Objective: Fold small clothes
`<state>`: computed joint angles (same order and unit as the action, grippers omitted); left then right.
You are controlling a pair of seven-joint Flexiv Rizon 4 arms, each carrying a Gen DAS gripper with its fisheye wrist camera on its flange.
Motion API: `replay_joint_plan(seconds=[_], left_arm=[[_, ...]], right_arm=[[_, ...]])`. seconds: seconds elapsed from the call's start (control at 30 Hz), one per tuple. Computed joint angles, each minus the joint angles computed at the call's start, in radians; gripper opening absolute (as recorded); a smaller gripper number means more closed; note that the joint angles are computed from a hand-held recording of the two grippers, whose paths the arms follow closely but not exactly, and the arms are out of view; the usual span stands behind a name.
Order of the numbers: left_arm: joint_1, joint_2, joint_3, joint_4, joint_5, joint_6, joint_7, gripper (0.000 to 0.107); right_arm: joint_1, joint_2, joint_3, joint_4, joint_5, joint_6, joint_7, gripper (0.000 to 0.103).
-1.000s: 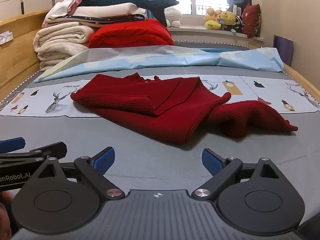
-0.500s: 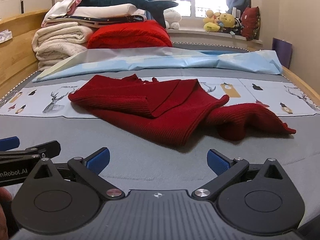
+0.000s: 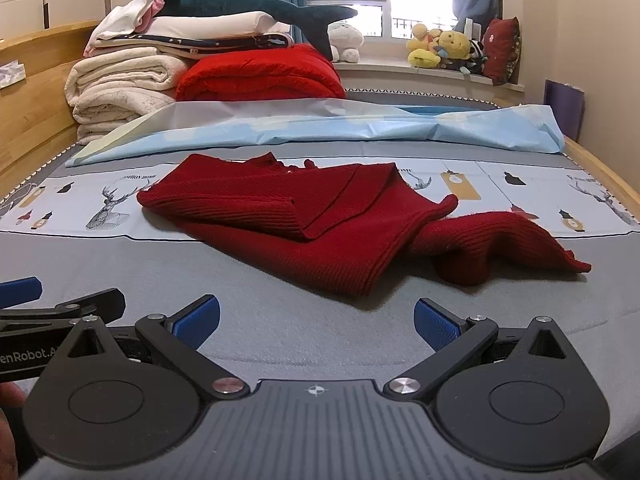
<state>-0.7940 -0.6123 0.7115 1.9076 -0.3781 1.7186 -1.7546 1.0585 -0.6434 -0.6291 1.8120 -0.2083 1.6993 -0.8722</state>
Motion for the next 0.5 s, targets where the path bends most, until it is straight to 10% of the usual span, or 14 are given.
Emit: replay_joint_plan(seconds=[0.5], left_arm=[[0.004, 0.002, -0.002, 0.001, 0.004, 0.001, -0.004, 0.103]], right_arm=[[0.005, -0.001, -0.003, -0.002, 0.003, 0.0, -0.001, 0.102]])
